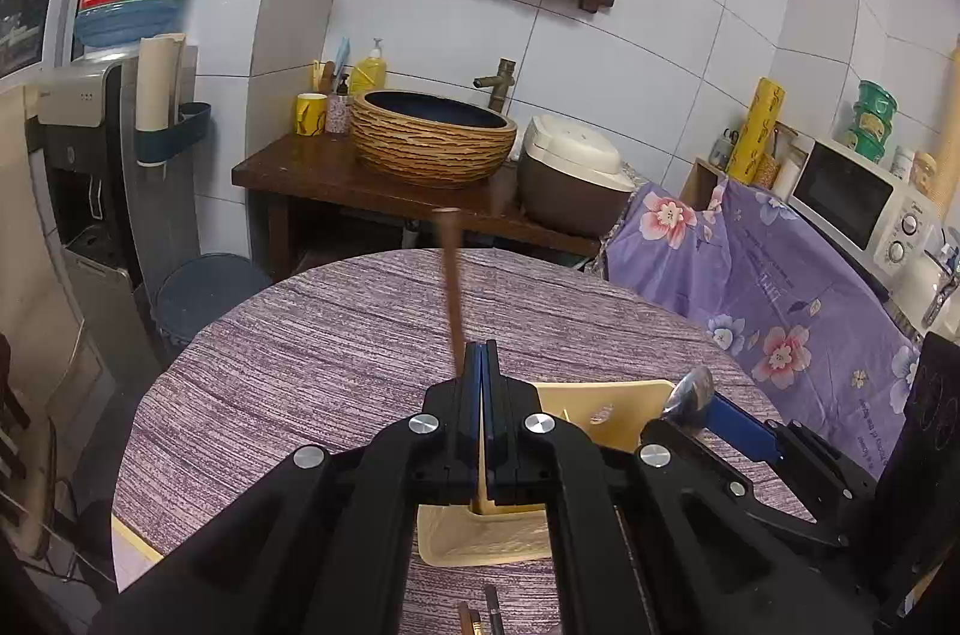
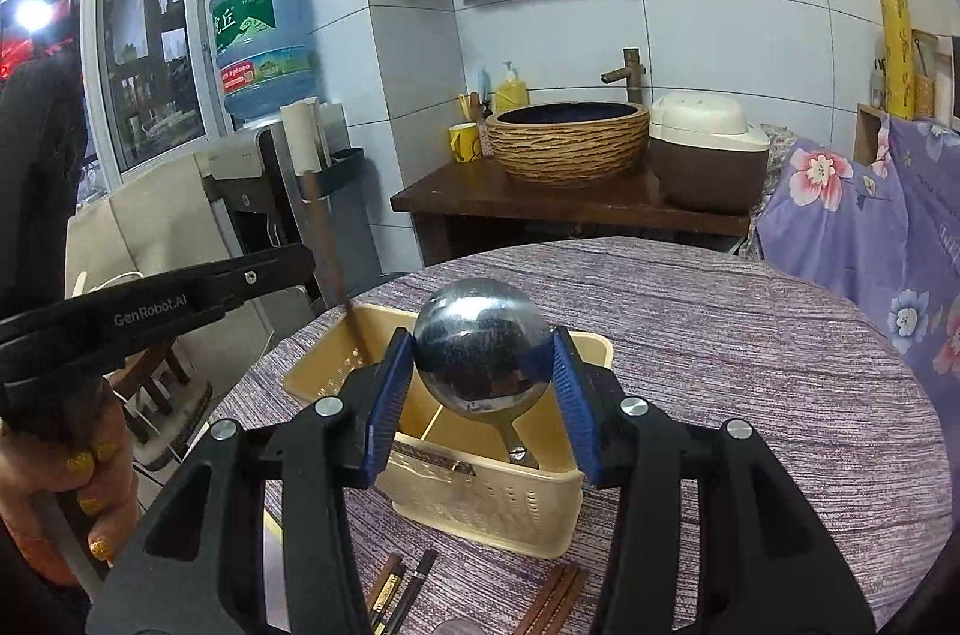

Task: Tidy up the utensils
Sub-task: 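Open both tools and withdraw them from the cream holder, then move the left tool to a brown chopstick while the right tool approaches another brown chopstick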

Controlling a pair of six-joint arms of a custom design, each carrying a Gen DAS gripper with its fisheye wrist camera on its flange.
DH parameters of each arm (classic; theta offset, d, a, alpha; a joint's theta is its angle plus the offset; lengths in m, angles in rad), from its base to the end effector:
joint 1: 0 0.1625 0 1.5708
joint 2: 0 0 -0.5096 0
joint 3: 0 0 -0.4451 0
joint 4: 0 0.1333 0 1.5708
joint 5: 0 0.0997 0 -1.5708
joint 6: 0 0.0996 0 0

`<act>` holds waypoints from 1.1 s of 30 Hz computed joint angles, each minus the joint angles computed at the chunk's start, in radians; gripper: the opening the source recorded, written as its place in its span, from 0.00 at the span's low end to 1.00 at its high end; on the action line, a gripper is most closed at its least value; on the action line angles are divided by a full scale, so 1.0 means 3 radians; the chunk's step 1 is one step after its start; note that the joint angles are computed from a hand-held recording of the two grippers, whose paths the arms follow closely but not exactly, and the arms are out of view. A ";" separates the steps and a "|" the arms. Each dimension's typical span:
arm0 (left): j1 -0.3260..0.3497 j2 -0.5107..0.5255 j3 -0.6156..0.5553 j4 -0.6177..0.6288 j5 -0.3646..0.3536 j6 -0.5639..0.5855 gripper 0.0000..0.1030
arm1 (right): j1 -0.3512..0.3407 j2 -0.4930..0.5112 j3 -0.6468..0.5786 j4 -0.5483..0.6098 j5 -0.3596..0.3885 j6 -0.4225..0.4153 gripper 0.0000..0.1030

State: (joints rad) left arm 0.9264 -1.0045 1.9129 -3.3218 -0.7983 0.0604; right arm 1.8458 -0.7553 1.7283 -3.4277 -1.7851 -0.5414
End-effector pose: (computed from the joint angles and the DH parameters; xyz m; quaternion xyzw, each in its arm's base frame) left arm -0.2384 -0.6549 0.2685 0.1472 0.8466 -0.4617 0.2202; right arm 0.3143 -0.7010 0.1593 0.3148 -0.8430 0.4086 0.1523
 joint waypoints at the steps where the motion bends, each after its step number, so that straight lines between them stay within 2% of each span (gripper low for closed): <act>1: 0.0002 -0.0008 0.0010 0.0000 -0.0019 -0.0012 0.02 | -0.0003 -0.0005 0.0007 -0.0019 0.0017 0.0010 0.47; 2: 0.0001 -0.0026 0.0022 0.0022 -0.0049 -0.0027 0.02 | -0.0007 -0.0013 0.0018 -0.0048 0.0047 0.0017 0.53; 3: -0.0001 -0.0040 0.0036 0.0028 -0.0068 -0.0029 0.02 | -0.0012 -0.0024 0.0039 -0.0090 0.0076 0.0020 0.67; 4: -0.0011 -0.0060 0.0059 0.0040 -0.0070 -0.0024 0.02 | -0.0014 -0.0035 0.0071 -0.0180 0.0098 0.0020 0.72; 5: -0.0021 -0.0074 0.0087 0.0027 -0.0059 -0.0013 0.03 | -0.0014 -0.0049 0.0104 -0.0260 0.0108 0.0017 0.74; 7: -0.0041 -0.0100 0.0161 -0.0035 -0.0039 0.0005 0.10 | -0.0011 -0.0108 0.0195 -0.0337 0.0090 0.0049 0.74; 9: -0.0061 -0.0160 0.0289 -0.0075 -0.0016 -0.0033 0.43 | -0.0001 -0.0170 0.0294 -0.0383 0.0000 0.0105 0.74; 11: -0.0076 -0.0228 0.0447 -0.0114 0.0007 -0.0074 0.52 | 0.0003 -0.0252 0.0455 -0.0410 -0.0101 0.0092 0.74; 18: -0.0093 -0.0398 0.0990 0.0213 0.0196 -0.0495 0.53 | -0.0044 -0.0418 0.1064 -0.0404 -0.0436 0.0023 0.74; 21: -0.0087 -0.0416 0.1192 0.0316 0.0233 -0.0732 0.53 | -0.0053 -0.0376 0.1312 -0.0622 -0.0551 -0.0054 0.74; 24: -0.0088 -0.0435 0.1337 0.0402 0.0198 -0.0925 0.53 | -0.0029 -0.0249 0.1442 -0.0879 -0.0844 -0.0132 0.74; 33: -0.0177 -0.0358 0.1526 0.0514 0.0264 -0.1076 0.52 | -0.0120 -0.0214 0.1613 -0.0850 -0.1080 0.0178 0.74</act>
